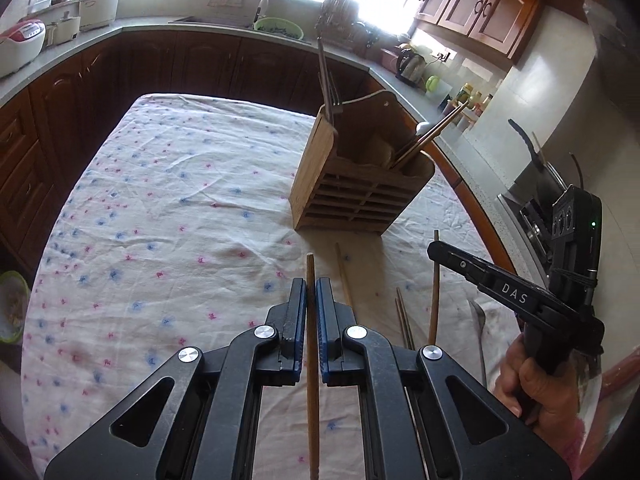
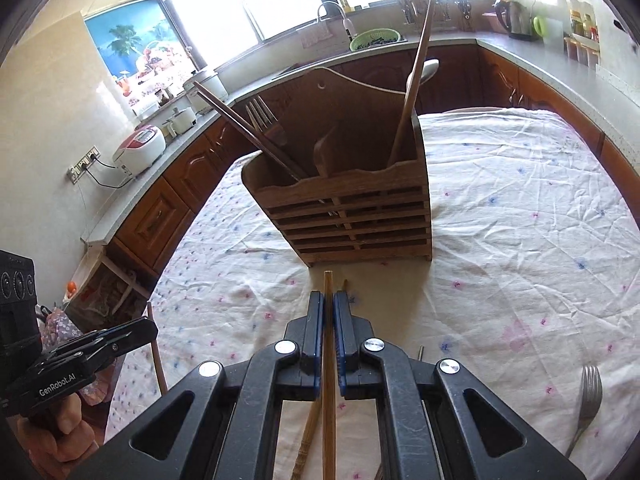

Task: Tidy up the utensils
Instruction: 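Lift both held chopsticks up and carry them over the holder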

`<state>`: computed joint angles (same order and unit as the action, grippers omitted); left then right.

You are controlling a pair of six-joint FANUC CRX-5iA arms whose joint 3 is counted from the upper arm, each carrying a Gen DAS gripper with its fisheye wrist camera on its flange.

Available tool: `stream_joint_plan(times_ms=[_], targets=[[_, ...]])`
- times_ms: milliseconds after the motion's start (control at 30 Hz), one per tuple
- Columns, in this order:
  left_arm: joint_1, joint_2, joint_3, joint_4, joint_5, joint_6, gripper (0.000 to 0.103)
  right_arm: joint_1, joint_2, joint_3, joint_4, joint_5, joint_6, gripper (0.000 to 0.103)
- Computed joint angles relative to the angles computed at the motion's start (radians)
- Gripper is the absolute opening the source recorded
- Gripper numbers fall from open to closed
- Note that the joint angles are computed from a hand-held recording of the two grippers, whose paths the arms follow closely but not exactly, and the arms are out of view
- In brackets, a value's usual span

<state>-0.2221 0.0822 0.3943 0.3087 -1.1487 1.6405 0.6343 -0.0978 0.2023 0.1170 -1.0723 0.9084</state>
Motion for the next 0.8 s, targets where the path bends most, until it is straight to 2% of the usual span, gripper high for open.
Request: stream_joint_plan(times_ms=[800], targets=[[-0.004,-0.200,-0.118,0.004,0.067,-0.025,0.004,0.207,-0.201,-0.148,0.290,0.012,-0.171,0.005]])
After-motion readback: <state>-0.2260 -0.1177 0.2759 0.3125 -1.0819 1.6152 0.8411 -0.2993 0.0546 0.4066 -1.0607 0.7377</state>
